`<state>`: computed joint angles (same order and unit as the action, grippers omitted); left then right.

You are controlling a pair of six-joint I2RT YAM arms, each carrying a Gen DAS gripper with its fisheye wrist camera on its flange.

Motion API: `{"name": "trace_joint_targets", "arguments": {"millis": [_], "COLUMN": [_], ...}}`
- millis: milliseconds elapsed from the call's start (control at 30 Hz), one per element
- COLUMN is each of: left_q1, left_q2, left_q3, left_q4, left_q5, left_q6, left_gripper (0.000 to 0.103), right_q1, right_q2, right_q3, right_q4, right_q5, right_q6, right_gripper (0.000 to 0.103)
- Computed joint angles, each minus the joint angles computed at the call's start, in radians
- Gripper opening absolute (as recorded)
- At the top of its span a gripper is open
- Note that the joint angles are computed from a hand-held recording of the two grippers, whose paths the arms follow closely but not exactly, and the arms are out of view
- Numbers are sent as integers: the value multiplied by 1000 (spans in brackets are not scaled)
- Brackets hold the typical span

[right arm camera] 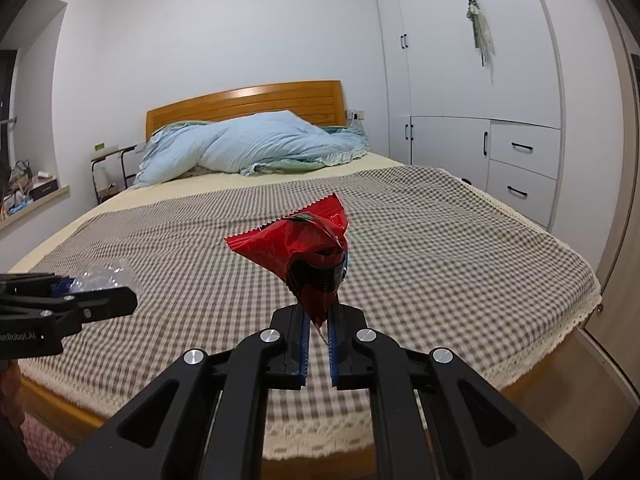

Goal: Collect trash
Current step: 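Carry the clear wrapper with the left tool while the right tool carries the red wrapper to the bin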

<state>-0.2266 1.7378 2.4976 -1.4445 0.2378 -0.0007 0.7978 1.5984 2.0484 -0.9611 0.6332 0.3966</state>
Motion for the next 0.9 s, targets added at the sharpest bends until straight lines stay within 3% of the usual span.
{"name": "trace_joint_targets", "arguments": {"millis": [433, 900], "left_q1": [11, 21], "left_q2": [-300, -493], "left_q3": [-459, -754], "left_q4": [102, 120], "left_q5": [55, 98], "left_q6": [21, 35], "left_gripper": [43, 43], "right_q1": [134, 297], "right_q2": [-159, -227], "right_q3": [-239, -366], "right_q4": [-28, -88], "right_q5": [36, 77], "right_q6": [77, 180], "right_gripper": [8, 8]}}
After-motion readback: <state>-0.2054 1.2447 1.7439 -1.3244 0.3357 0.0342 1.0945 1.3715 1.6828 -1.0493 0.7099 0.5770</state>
